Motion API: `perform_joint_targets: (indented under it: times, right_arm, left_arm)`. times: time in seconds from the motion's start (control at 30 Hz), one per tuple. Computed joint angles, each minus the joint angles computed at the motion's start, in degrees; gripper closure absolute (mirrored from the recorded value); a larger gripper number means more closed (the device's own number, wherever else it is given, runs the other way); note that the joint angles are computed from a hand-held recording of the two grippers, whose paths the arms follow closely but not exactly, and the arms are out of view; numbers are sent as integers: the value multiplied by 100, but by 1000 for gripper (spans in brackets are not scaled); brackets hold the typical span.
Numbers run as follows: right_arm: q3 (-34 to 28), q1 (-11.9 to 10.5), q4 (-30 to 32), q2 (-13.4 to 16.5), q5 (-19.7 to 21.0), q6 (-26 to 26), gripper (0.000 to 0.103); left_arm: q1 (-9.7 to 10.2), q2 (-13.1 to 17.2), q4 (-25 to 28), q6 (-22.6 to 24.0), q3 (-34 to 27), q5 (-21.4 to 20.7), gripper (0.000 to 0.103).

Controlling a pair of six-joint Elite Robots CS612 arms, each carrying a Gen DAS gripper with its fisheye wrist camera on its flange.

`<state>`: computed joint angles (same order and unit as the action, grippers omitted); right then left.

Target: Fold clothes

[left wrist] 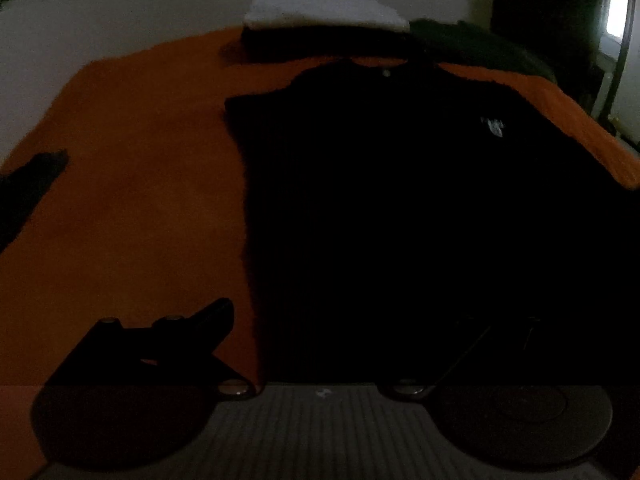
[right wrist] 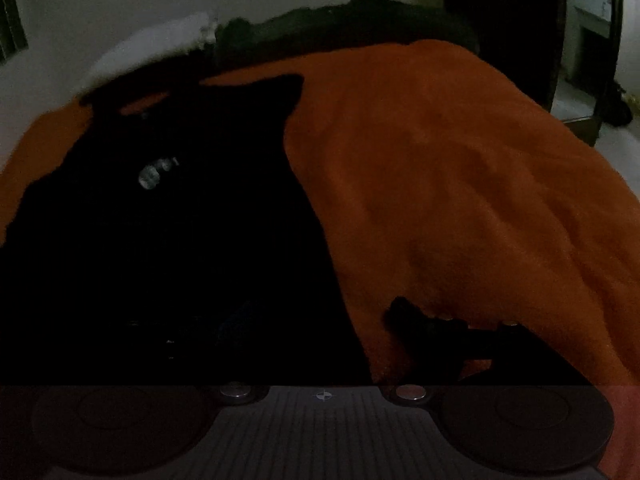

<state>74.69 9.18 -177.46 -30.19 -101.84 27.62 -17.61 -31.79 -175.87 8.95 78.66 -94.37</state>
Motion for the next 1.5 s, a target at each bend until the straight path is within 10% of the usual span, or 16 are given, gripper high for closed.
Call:
perform_joint_targets:
  times: [0.2,0.43,0.67,0.73,0.8,1.0,1.23,1.37,1.47,1.5]
  right_arm:
    - [711,20,-722,-410,385,-735,29]
    - [1698,48,-885,-879,593,-27,29]
    - [2322,199,-540,-1172,481,703,30]
    - [2400,229,-441,-1219,488,866,38]
    - [2457,246,-348,-1257,582,998,67]
    - [2583,249,-447,-1329,781,1343,96]
    - [2596,236,-584,-1323,813,1487,97]
    - [2582,186,-460,-1313,949,1646,63]
    - [2561,155,-255,-1313,1074,1670,64]
    - [2551,145,-161,-1313,1144,1683,80]
  left_arm:
    - [-3,-294,-215,792,600,302,3]
    - [138,-653,319,962,1040,-118,4]
    - [229,-852,941,261,1272,75,36]
    - [314,-877,1452,-198,1191,-228,48]
    - [366,-899,1680,-503,1161,-462,48]
    - [502,-878,2291,-615,922,-1413,48]
    - [530,-767,2710,-645,719,-1796,72]
    - [558,-724,2971,-621,606,-1930,67]
    - [534,-710,3057,-554,567,-1936,66]
    - [521,-707,3030,-556,567,-1927,71]
